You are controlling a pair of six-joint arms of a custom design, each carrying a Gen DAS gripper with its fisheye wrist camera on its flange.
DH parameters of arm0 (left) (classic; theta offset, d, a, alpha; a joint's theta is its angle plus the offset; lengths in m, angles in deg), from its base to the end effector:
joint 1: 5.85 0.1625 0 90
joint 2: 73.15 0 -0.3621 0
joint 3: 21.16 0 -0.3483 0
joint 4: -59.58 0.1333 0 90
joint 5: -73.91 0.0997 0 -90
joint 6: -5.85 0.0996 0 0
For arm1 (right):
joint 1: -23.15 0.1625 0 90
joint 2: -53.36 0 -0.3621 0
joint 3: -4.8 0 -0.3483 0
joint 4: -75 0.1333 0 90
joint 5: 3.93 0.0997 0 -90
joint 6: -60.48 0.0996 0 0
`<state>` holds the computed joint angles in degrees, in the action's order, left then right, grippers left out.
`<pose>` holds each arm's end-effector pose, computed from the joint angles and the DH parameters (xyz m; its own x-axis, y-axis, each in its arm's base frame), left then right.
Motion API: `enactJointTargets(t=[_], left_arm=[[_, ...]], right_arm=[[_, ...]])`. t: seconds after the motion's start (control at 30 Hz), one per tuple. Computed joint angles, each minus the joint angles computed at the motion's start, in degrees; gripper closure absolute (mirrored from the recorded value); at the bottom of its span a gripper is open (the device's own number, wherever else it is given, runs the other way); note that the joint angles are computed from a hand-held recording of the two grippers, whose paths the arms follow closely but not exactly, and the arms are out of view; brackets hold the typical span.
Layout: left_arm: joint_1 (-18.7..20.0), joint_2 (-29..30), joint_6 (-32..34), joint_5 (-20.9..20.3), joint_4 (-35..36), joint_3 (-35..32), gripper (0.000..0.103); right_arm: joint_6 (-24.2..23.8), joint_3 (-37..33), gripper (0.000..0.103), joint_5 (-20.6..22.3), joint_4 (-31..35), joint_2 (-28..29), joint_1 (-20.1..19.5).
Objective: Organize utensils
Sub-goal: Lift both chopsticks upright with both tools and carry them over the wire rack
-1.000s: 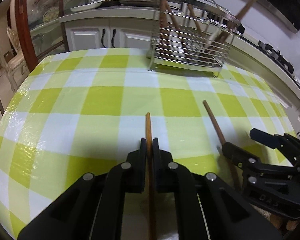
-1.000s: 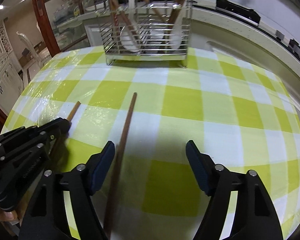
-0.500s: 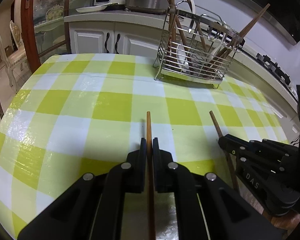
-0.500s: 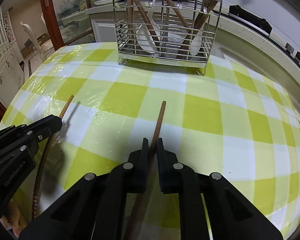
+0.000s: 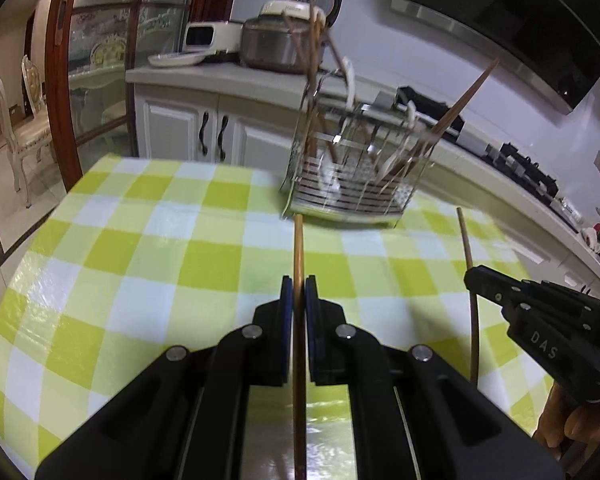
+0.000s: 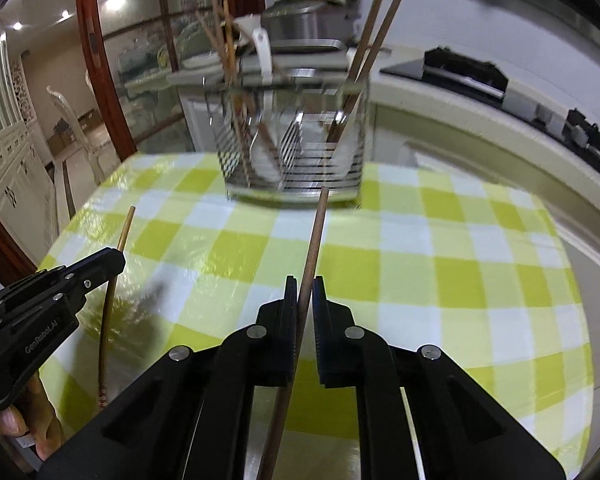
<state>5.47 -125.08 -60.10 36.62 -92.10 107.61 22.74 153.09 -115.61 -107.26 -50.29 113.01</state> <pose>-0.3339 -0.2836 0.0241 -0.8296 0.0857 -0.5518 0.4634 0.6570 -0.5947 0.0958 -0.2982 0.2809 -0.7353 -0.1950 0.6491 -0.5671 0.7014 -0.4317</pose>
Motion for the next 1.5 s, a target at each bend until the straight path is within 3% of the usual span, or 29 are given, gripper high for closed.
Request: enactJointTargets(t=[0.37, 0.8, 1.0, 1.5], left_arm=[[-4.27, -1.26, -1.46, 3.64, 6.11, -3.32, 0.097], [-7.28, -0.52, -1.19, 5.51, 11.62, -8.3, 0.097], [-6.94, 0.59, 1.5, 5.73, 11.23, -10.38, 0.097], [-3.45, 0.22, 12.86, 5.93, 7.68, -16.67, 0.097]], right_arm=[[0.41, -1.21, 0.094, 3.08, 8.57, -11.26, 1.21], [1.21, -2.72, 0.095, 4.31, 14.27, -18.27, 1.8], [1.25, -4.0, 0.095, 3.77, 15.5, -18.92, 2.9], [6.22, -15.25, 0.095, 2.17, 23.85, -12.49, 8.51]])
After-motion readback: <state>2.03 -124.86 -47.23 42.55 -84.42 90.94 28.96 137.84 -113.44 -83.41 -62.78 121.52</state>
